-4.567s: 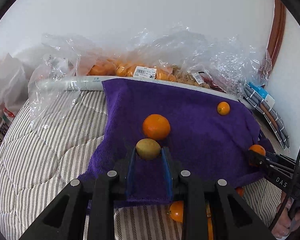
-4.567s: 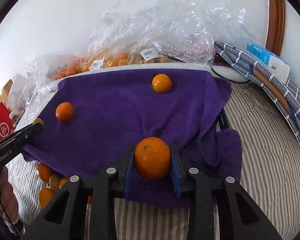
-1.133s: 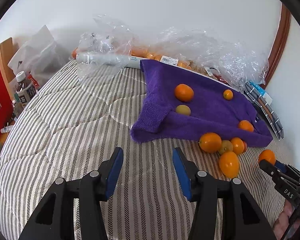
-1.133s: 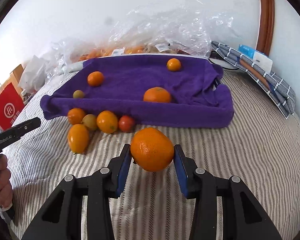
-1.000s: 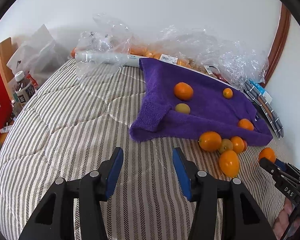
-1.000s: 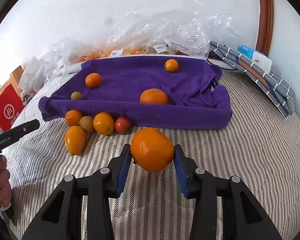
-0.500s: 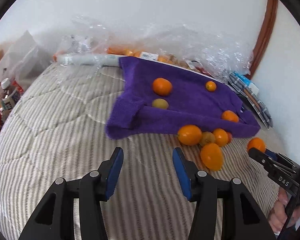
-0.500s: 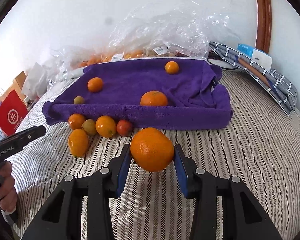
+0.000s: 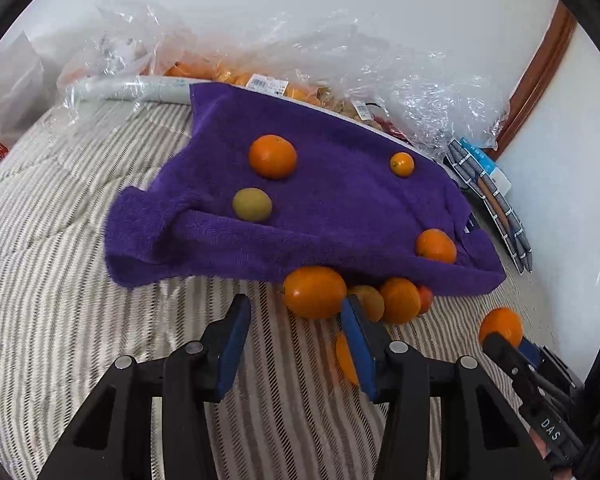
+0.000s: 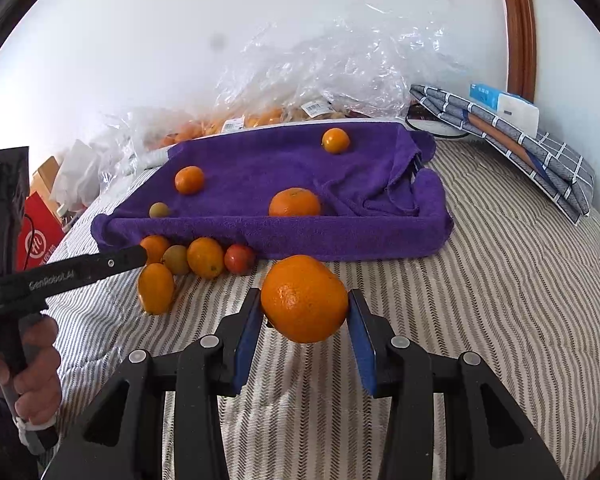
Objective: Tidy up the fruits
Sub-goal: 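Grasp an orange from the pile with the left gripper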
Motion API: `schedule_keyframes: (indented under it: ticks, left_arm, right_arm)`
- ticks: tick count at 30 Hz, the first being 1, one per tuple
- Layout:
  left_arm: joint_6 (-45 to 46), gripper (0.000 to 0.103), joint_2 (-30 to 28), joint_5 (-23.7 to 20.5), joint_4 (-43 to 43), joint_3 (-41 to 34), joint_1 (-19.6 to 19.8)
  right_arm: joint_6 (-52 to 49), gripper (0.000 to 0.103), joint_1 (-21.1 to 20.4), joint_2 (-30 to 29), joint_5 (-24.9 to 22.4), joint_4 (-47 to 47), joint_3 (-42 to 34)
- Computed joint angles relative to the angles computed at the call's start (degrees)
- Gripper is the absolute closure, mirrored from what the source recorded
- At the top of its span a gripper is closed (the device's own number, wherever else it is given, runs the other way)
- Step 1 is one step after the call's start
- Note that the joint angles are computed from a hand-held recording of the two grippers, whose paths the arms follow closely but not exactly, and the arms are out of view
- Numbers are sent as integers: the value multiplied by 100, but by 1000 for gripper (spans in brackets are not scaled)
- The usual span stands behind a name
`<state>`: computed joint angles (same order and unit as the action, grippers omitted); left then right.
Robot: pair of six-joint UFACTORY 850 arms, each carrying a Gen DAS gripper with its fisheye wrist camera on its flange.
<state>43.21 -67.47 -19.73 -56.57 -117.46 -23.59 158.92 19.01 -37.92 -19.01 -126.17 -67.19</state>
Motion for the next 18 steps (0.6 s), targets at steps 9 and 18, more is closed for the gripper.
schedule_keyframes:
  ticks: [9, 18]
  left_arm:
    - [-322, 71, -117, -45, 439, -217, -74]
    - [-215, 71, 923, 481, 265, 828, 97]
  right_arm:
    - [695, 61, -104, 4, 215, -658, 29]
    - [-1378, 61, -78, 449, 355, 1409, 93]
